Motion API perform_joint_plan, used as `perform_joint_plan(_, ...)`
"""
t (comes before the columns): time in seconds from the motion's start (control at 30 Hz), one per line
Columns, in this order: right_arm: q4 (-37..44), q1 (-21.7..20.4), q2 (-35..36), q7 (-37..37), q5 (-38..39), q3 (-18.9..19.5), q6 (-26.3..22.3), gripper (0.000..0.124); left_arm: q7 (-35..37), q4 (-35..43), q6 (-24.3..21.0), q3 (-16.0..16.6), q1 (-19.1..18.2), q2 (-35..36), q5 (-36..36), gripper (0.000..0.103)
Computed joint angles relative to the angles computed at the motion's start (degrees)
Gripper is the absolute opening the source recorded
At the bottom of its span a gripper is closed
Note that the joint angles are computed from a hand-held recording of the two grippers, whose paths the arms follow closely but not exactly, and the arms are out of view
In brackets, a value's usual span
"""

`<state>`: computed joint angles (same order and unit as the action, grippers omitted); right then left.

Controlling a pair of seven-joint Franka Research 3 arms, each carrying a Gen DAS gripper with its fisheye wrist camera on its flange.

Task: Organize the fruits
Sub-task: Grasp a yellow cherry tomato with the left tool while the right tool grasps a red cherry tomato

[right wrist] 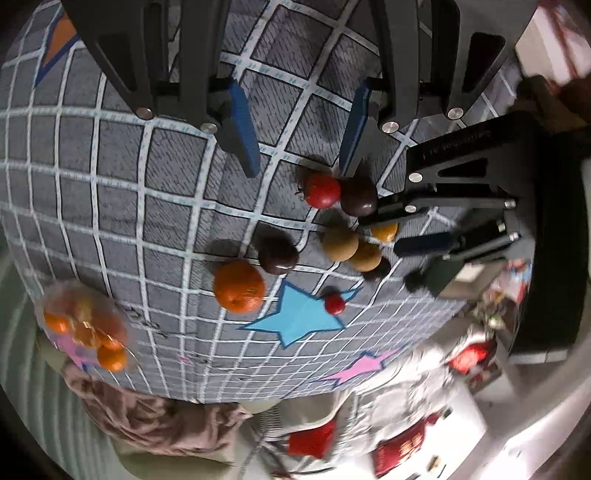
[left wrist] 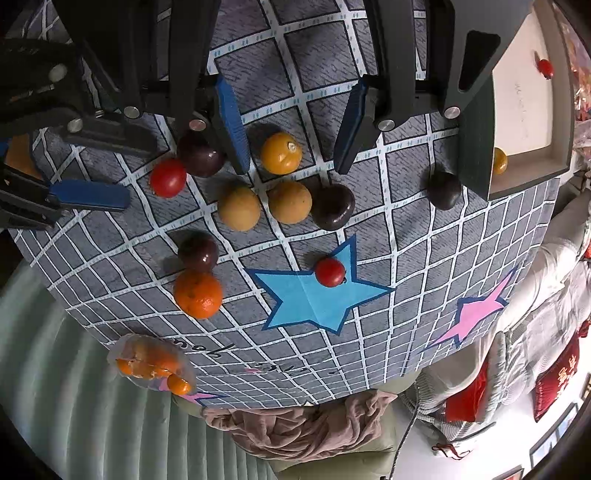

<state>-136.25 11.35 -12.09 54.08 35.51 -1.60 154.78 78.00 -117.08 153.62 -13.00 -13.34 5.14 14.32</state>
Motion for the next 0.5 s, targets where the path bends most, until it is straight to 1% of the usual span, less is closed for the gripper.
perform_joint_plan(0.13,0.39,0.65,1.39,-1.81,-3.01,1.23,2.73,0.048,-1.02,0.17,-0.36,0.27,0.06,0.09,0.95,0.05)
perform_joint_plan(0.2,0.46,0.95,1.53,-3.02,-2.92,0.98,2.7,0.047,1.05,0.91,-1.11,-0.09,0.67,0.53,-2.64,0.05)
perform_joint_plan(0.23,0.42,1.1,1.37,-3.69,-2.44,0.73,2.38,0.045,1.39,1.03,-1.12,-0.13,0.72,0.66,-3.12,0.05)
perform_joint_plan(0.27,0.75,1.61,1.31,-5.44,-0.65,0.06,1.18,0.035,1.75,0.98,-0.88,-0.19,0.73,0.69,-3.37,0.05)
perform_joint_plan(0.3,0.84,1.8,1.14,-6.34,0.69,-0.23,0.48,0.026,2.8,0.87,-0.59,-0.39,0.84,0.68,-4.39,0.042)
perform_joint_plan(0.33,0.45,1.45,0.9,-5.37,0.2,0.26,1.29,0.023,4.68,0.84,-0.43,-0.78,1.07,0.7,-6.47,0.031)
perform_joint_plan(0.37,0.24,1.46,0.7,-5.22,0.8,0.25,1.59,0.021,5.72,0.93,-0.66,-1.04,1.03,0.7,-7.63,0.028)
perform_joint_plan(0.4,0.28,1.71,0.54,-5.68,2.64,-0.29,0.92,0.021,5.36,1.06,-0.75,-0.94,0.72,0.79,-6.98,0.024)
perform_joint_plan(0.47,-0.17,1.66,-0.24,-5.89,4.76,-0.74,0.27,0.021,4.4,0.66,-0.48,-0.73,0.08,0.51,-4.74,0.024)
perform_joint_plan(0.5,-0.52,1.55,-0.77,-5.93,5.22,-0.81,0.06,0.021,4.37,0.37,-0.32,-0.73,0.02,0.3,-4.76,0.024)
